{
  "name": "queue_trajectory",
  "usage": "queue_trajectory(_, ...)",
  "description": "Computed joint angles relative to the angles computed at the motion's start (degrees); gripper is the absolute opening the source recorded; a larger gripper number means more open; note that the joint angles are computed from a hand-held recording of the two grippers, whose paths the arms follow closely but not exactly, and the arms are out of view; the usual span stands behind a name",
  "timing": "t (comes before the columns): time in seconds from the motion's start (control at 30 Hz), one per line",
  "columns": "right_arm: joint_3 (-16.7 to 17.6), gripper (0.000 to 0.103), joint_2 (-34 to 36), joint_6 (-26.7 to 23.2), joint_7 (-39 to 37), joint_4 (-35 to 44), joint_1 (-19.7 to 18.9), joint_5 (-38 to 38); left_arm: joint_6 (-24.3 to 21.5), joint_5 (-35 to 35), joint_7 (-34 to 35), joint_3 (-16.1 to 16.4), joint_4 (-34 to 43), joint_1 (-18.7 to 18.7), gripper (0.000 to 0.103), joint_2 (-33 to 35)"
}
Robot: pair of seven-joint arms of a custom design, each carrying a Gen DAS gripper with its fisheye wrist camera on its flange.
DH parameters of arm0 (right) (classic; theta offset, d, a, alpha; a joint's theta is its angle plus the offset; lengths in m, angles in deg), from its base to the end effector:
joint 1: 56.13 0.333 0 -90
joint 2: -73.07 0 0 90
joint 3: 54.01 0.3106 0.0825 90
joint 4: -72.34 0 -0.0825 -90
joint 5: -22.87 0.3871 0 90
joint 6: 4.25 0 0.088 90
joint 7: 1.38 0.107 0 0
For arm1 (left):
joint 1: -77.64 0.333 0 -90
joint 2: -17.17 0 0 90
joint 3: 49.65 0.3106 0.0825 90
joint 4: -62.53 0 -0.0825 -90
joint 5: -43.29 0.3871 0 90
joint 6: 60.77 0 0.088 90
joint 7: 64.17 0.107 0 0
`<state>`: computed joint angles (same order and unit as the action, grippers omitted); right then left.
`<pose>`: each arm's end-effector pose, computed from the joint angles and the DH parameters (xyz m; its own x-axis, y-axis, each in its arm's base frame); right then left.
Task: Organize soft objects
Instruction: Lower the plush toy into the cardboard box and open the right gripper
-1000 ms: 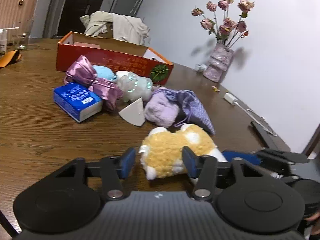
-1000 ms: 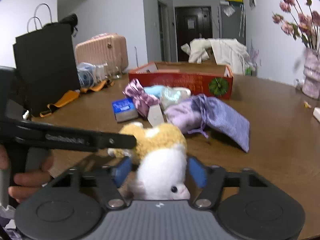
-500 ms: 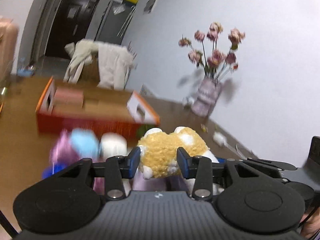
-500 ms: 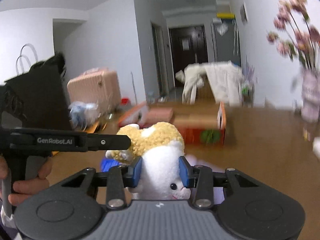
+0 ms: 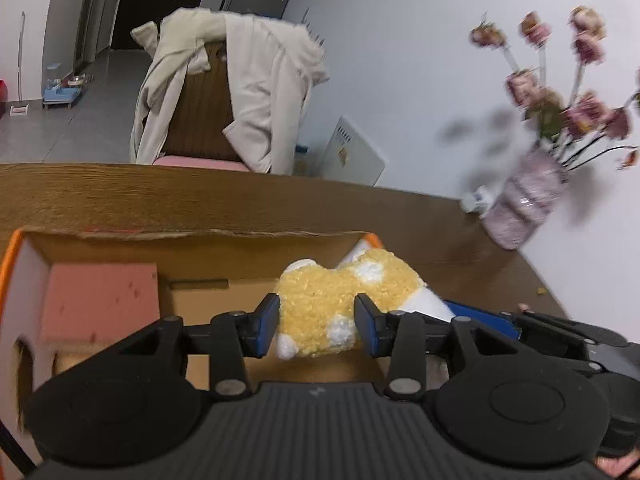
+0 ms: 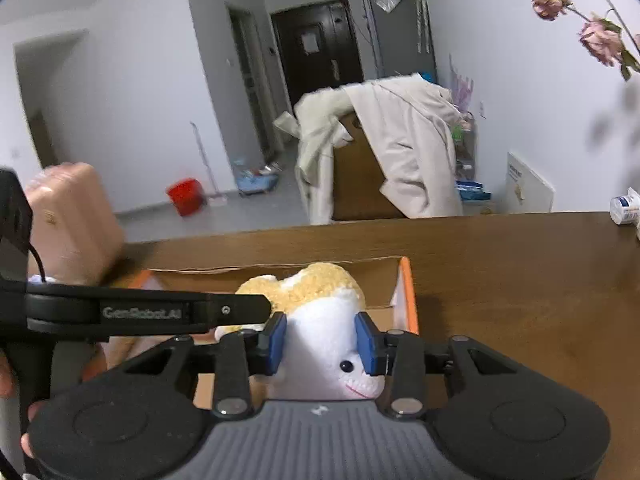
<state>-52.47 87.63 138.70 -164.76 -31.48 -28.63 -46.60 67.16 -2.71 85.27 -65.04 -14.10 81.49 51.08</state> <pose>0.5754 0.3242 0.4376 -0.3693 -0.9072 -0.2014 -0.4762 0.3709 -0.7973 0.7405 -0.1246 0.4338 -0.7412 -0.5835 0.3319 -0.6073 0.3722 -0.7019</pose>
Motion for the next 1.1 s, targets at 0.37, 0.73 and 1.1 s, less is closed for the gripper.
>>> queue_trajectory(0.37,-3.1,0.056,14.2,-12.4,-16.6,15.4,3.3,10.6,2.6,4.1,-3.3,-1.0,6.5,-1.3,0.064,7.8)
queue_trajectory(0.73,-3.7,0.067,17.2,-21.0,-24.7,19.7,7.8,12.1,3.9,1.7,0.5,-1.6,0.6,0.5,0.069,3.5)
queue_trajectory(1.1,-1.1,0.091,2.8,-22.5,-19.0,9.0,9.5,6.3,8.1,-12.8,17.1,0.6,-18.1,5.8,0.075,-17.2)
